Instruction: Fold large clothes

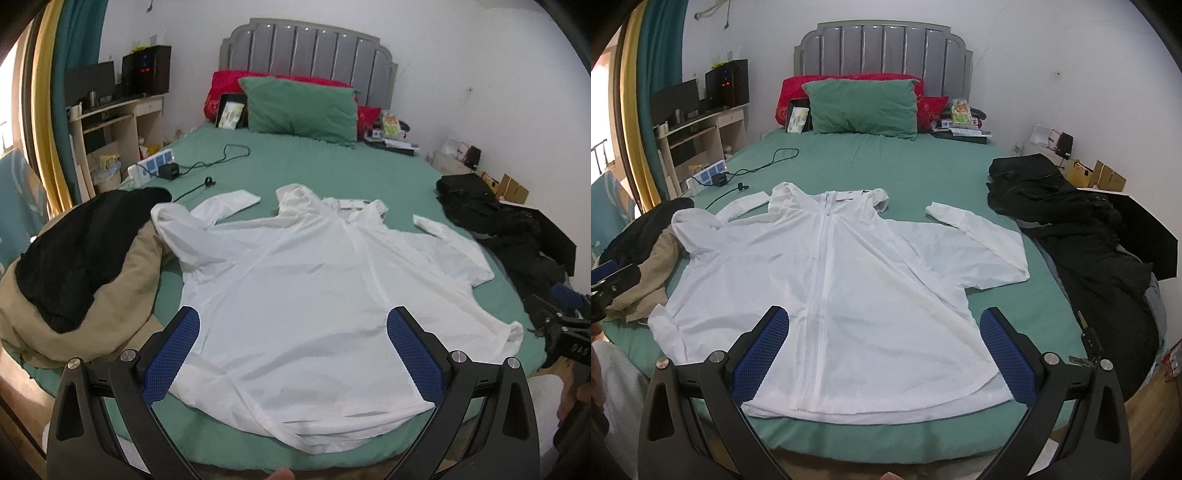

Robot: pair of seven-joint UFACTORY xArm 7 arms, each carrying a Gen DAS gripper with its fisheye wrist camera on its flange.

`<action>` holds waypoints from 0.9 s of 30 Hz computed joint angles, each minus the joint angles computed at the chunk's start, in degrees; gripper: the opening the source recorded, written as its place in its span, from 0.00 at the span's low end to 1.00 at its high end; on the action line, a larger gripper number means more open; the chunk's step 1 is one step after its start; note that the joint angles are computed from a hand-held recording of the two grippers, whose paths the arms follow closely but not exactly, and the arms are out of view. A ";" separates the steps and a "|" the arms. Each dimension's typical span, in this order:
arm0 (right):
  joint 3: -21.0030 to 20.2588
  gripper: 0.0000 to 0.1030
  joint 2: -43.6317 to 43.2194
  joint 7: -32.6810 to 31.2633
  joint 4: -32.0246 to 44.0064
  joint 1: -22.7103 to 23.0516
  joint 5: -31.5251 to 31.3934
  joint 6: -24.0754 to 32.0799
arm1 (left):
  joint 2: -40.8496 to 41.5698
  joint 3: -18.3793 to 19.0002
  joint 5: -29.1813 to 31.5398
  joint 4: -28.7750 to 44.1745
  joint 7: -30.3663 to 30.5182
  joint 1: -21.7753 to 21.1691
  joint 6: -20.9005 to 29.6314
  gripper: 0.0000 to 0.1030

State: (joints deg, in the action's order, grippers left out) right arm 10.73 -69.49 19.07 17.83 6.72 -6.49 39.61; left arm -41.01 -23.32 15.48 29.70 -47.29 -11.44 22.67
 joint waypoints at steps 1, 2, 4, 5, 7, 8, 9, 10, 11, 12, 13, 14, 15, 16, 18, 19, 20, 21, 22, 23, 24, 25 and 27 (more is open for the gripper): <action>-0.15 0.99 0.85 -0.19 0.02 -0.08 -0.09 -0.70 | 0.76 0.46 0.13 -0.09 0.47 0.16 -0.43 1.00; -0.50 0.99 2.16 -0.59 -0.09 -0.20 -0.23 -2.05 | 1.83 1.10 0.32 -0.09 1.26 0.32 -1.04 1.00; -0.98 0.99 4.85 -1.34 -0.22 -0.56 -0.56 -4.79 | 4.40 1.76 1.22 0.65 2.69 1.57 -1.55 1.00; -1.27 0.99 6.33 -1.75 -0.29 -0.76 -0.68 -6.22 | 5.94 1.77 1.99 1.43 3.20 2.68 -1.46 1.00; -1.71 0.99 10.92 -2.60 0.12 -1.77 -1.15 -9.58 | 9.30 1.39 4.66 3.45 3.80 5.78 -1.20 1.00; -1.77 0.99 13.32 -2.95 0.41 -2.28 -1.42 -11.42 | 11.21 0.54 6.97 4.73 3.24 8.35 -1.43 1.00; -1.84 0.99 15.84 -3.33 0.82 -2.82 -1.71 -13.24 | 13.39 -0.25 9.42 6.31 2.27 10.92 -1.55 1.00; -1.79 0.99 18.61 -3.67 1.39 -3.58 -2.15 -15.21 | 14.97 -0.23 11.14 7.37 1.56 12.18 -1.87 0.99; -1.85 0.99 21.50 -4.07 1.97 -4.40 -2.62 -17.36 | 17.14 -0.21 13.26 8.87 0.72 13.74 -2.46 0.99; -1.92 0.99 23.71 -4.27 2.56 -4.92 -2.79 -18.85 | 20.15 -0.30 16.27 11.07 -0.41 15.85 -3.25 0.95; -2.11 0.99 26.85 -4.50 3.45 -5.60 -2.98 -20.92 | 22.31 -0.02 18.55 12.69 -1.12 16.74 -3.67 0.94; -2.10 0.99 29.56 -4.63 4.27 -6.22 -3.19 -22.69 | 25.72 -0.25 22.25 15.40 -2.26 18.53 -4.01 0.93; -2.19 0.99 32.66 -4.94 5.27 -6.89 -3.49 -24.64 | 28.57 -0.34 25.26 17.87 -3.22 19.49 -3.46 0.90; -2.01 0.99 35.93 -5.06 6.44 -7.94 -3.99 -26.62 | 32.99 -0.06 27.59 21.73 -2.93 19.98 -2.15 0.84; -0.90 0.99 41.41 -4.57 8.93 -10.32 -5.31 -29.48 | 40.83 1.66 28.12 28.44 -0.02 19.27 -1.32 0.78; -1.10 0.99 44.42 -4.87 10.50 -10.71 -5.66 -30.72 | 43.60 2.40 27.42 31.02 1.48 18.64 -0.76 0.75; -2.00 0.99 47.32 -5.66 12.20 -10.33 -5.51 -31.63 | 47.47 3.02 26.70 34.82 3.30 17.93 0.20 0.73; -2.55 0.99 49.40 -6.17 13.54 -10.11 -5.45 -32.24 | 51.26 3.53 25.58 38.62 5.44 17.28 0.92 0.71; -3.34 0.99 51.76 -7.02 15.22 -9.87 -5.40 -32.72 | 54.75 4.17 25.33 42.38 6.50 16.23 2.26 0.71; -4.13 0.99 53.57 -7.87 16.62 -9.53 -5.23 -33.04 | 57.94 4.86 25.02 45.90 7.35 15.07 3.74 0.70; -5.43 0.99 55.26 -9.21 17.94 -8.63 -4.45 -33.42 | 61.65 5.16 23.52 50.09 9.17 14.29 5.09 0.69; -6.85 0.99 56.97 -10.84 19.29 -7.50 -3.23 -33.85 | 64.44 5.34 21.95 53.28 10.75 13.68 5.79 0.69; -7.41 0.99 59.44 -11.94 21.28 -7.65 -3.10 -34.63 | 71.21 6.80 20.42 61.72 13.10 11.10 9.66 0.69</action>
State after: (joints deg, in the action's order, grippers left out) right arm 3.32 -10.05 7.13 39.11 -0.94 -9.59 4.99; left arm 30.20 -16.52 35.90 91.42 -34.19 -0.34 32.32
